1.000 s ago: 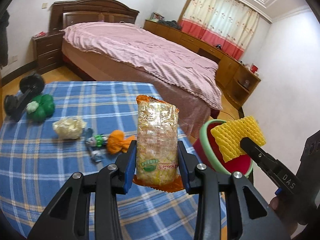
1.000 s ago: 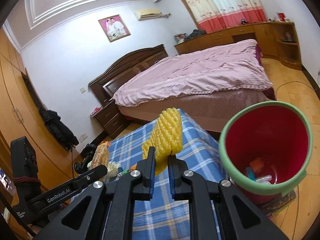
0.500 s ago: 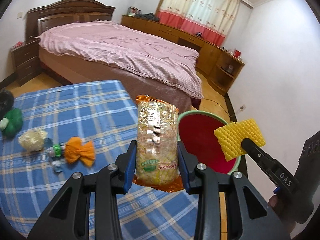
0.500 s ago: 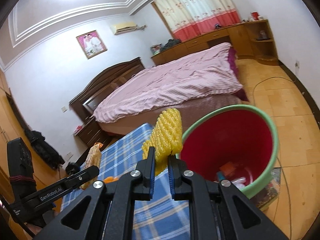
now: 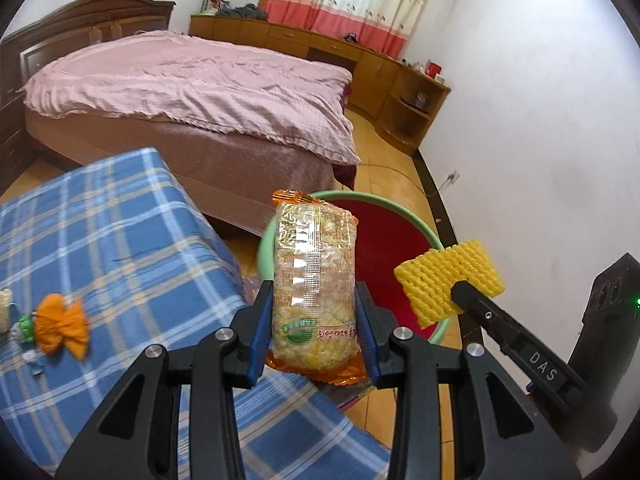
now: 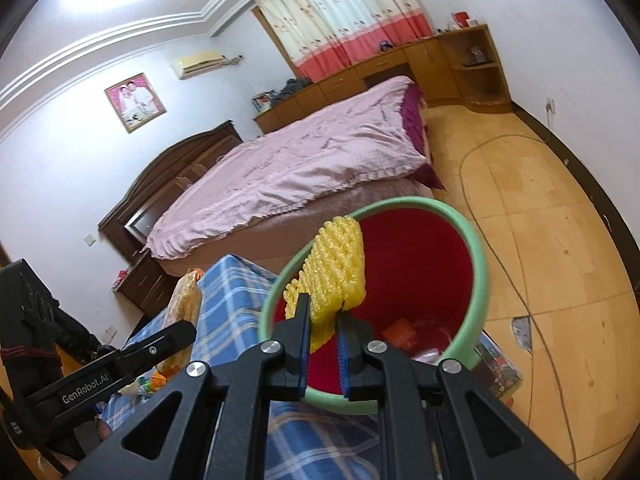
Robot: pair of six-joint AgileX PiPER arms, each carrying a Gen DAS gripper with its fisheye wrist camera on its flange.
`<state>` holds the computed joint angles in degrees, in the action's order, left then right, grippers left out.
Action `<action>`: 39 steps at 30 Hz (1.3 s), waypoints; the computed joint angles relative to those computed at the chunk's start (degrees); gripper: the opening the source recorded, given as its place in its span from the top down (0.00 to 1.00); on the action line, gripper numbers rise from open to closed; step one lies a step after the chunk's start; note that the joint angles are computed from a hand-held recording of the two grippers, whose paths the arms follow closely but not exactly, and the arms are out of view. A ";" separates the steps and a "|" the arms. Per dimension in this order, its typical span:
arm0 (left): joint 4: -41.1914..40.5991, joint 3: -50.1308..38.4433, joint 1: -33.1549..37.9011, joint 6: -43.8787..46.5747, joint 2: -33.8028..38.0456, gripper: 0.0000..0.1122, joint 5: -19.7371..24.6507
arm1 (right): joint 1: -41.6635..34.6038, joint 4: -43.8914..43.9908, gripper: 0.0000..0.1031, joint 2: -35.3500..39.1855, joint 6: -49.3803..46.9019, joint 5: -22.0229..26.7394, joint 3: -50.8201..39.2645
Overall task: Collect trash
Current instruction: 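Carry the snack bag and foam net over the red bucket and open both tools, then move both open tools back over the table toward the orange bow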
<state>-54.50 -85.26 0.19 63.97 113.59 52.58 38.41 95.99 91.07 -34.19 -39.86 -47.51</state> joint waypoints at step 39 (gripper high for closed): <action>5.79 -2.91 -5.09 -7.88 6.29 0.62 -4.79 | -10.60 -9.69 0.64 3.14 11.94 13.94 6.48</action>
<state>-48.71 -88.17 -4.90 56.09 119.88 47.80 27.80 86.30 94.21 -22.26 -25.92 -41.03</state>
